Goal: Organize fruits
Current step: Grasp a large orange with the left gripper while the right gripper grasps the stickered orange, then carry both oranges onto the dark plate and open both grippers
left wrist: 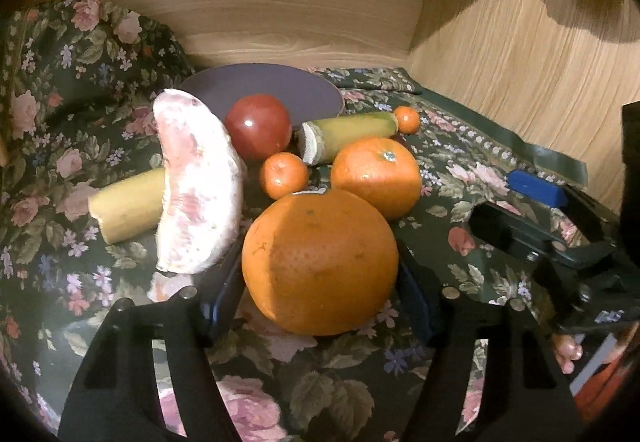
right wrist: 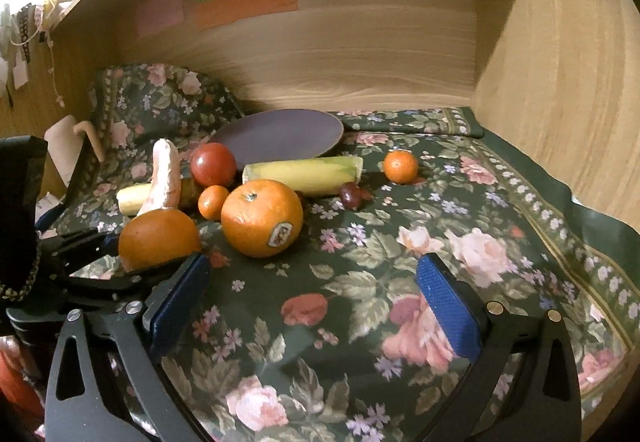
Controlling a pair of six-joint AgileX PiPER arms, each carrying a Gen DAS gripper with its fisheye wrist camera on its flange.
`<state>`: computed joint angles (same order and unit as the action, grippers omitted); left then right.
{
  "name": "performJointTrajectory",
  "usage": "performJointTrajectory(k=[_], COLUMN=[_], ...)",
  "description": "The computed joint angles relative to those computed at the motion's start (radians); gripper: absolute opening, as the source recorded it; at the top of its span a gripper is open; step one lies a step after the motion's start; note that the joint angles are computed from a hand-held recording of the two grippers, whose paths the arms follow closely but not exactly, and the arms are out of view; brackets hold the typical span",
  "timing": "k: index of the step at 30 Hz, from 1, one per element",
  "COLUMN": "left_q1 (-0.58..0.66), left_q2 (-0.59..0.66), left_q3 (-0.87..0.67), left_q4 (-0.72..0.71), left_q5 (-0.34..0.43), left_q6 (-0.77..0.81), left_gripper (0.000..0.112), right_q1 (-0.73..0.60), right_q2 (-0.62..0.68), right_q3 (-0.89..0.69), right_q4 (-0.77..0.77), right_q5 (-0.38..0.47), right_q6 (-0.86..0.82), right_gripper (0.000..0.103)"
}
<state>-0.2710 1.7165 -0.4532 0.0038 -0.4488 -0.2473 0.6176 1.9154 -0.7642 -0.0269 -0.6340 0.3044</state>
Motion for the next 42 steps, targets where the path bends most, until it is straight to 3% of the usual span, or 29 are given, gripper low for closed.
performJointTrajectory(k=[10, 15, 20, 23, 28, 31, 34, 42], left_q1=[0.070, 0.153, 0.208, 0.221, 0.230, 0.227, 0.223, 0.227], left_q2=[-0.187, -0.194, -0.176, -0.170, -0.169, -0.175, -0.186, -0.233], left_q3=[0.069, 0.062, 0.053, 0.053, 0.047, 0.042, 0.033, -0.014], left_q4=[-0.047, 0.081, 0.177, 0.186, 0.187, 0.167, 0.145, 0.145], left_q5=[0.004, 0.012, 0.004, -0.003, -0.008, -0.006, 0.003, 0.046], left_q6=[0.117, 0.041, -0.031, -0.036, -0.032, -0.016, 0.002, 0.014], left_gripper=[0.069, 0.069, 0.069, 0.069, 0.069, 0.069, 0.069, 0.069], right_q1=[0.017, 0.020, 0.034, 0.033, 0.023, 0.038, 0.050, 0.056], right_q2=[0.052, 0.113, 0.171, 0.204, 0.200, 0.182, 0.144, 0.042], right_q3=[-0.181, -0.311, -0.411, -0.459, -0.442, -0.423, -0.367, -0.297], right_q4=[-0.073, -0.228, -0.327, -0.421, -0.451, -0.295, -0.094, 0.067], right_q5=[0.148, 0.265, 0.363, 0.415, 0.390, 0.381, 0.296, 0.193], right_q6=[0.031, 0.173, 0.255, 0.350, 0.381, 0.222, 0.024, -0.148], right_gripper=[0.100, 0.094, 0.080, 0.065, 0.062, 0.062, 0.062, 0.062])
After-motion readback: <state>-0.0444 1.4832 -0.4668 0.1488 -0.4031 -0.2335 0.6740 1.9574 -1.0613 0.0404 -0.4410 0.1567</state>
